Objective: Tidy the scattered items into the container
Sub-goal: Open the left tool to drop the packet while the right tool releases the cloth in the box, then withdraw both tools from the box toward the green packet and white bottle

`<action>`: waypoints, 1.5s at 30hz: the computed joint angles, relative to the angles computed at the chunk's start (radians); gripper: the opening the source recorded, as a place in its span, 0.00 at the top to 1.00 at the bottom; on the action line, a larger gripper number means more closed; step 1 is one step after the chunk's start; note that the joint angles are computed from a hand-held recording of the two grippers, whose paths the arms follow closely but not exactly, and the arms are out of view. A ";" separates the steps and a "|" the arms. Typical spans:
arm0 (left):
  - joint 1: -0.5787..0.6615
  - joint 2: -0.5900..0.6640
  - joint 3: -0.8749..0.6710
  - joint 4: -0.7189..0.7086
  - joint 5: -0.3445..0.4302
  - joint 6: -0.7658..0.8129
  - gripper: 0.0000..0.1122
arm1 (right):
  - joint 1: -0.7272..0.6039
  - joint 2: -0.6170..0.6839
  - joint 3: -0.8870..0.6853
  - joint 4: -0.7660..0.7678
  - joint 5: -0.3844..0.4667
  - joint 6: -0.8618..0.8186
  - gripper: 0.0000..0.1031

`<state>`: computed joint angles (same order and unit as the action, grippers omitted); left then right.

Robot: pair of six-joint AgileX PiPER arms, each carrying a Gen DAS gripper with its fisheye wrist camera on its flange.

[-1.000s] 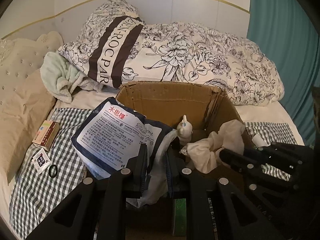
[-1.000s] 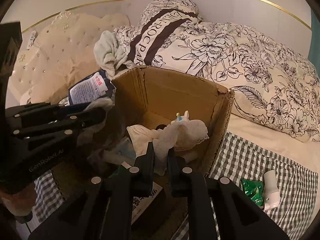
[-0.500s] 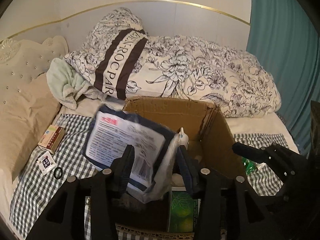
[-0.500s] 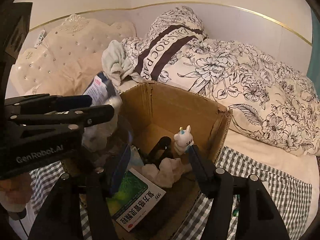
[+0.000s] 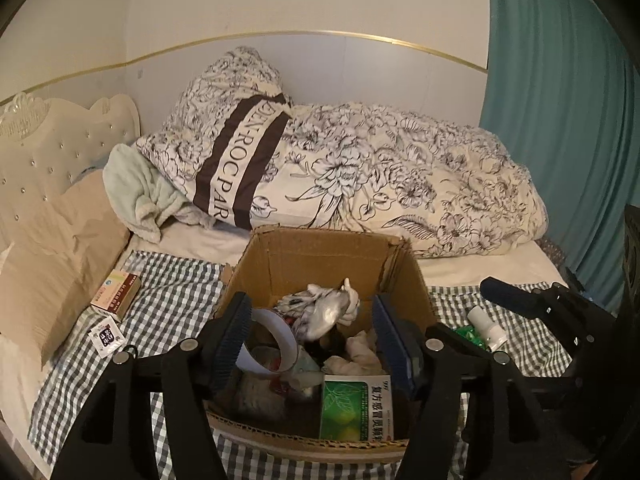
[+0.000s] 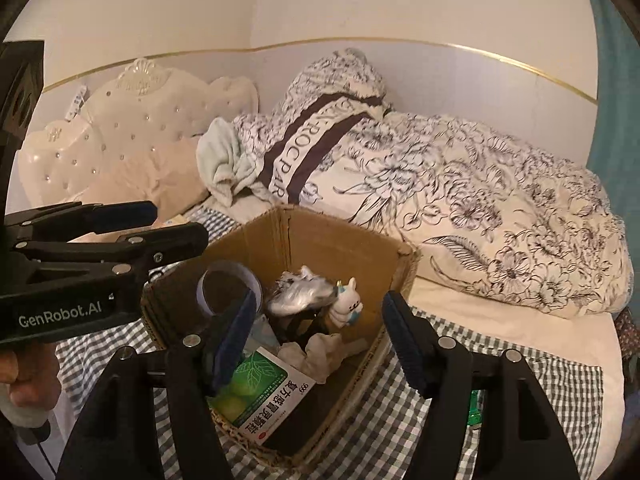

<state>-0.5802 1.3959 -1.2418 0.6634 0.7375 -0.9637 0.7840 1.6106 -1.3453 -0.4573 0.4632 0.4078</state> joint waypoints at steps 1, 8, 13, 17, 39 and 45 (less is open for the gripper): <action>-0.011 -0.005 -0.003 0.009 0.011 -0.008 0.41 | 0.002 -0.018 0.010 -0.018 0.004 0.019 0.34; -0.130 -0.033 -0.037 0.104 0.113 -0.094 0.26 | -0.010 -0.129 0.066 -0.063 0.016 0.096 0.30; -0.206 -0.039 -0.067 0.155 0.170 -0.136 0.22 | -0.027 -0.214 0.103 -0.097 0.043 0.155 0.26; -0.273 -0.035 -0.089 0.231 0.230 -0.189 0.10 | -0.029 -0.276 0.129 -0.155 0.055 0.232 0.18; -0.440 0.030 -0.163 0.318 0.319 -0.290 0.08 | -0.199 -0.526 0.272 -0.049 0.054 0.142 0.00; -0.468 0.092 -0.198 0.304 0.297 -0.298 0.08 | -0.328 -0.572 0.320 0.129 0.030 -0.047 0.00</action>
<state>-1.0480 1.4877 -1.4401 0.9671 1.0343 -1.2621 0.4557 1.0387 -1.0252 -0.3286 0.4936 0.3613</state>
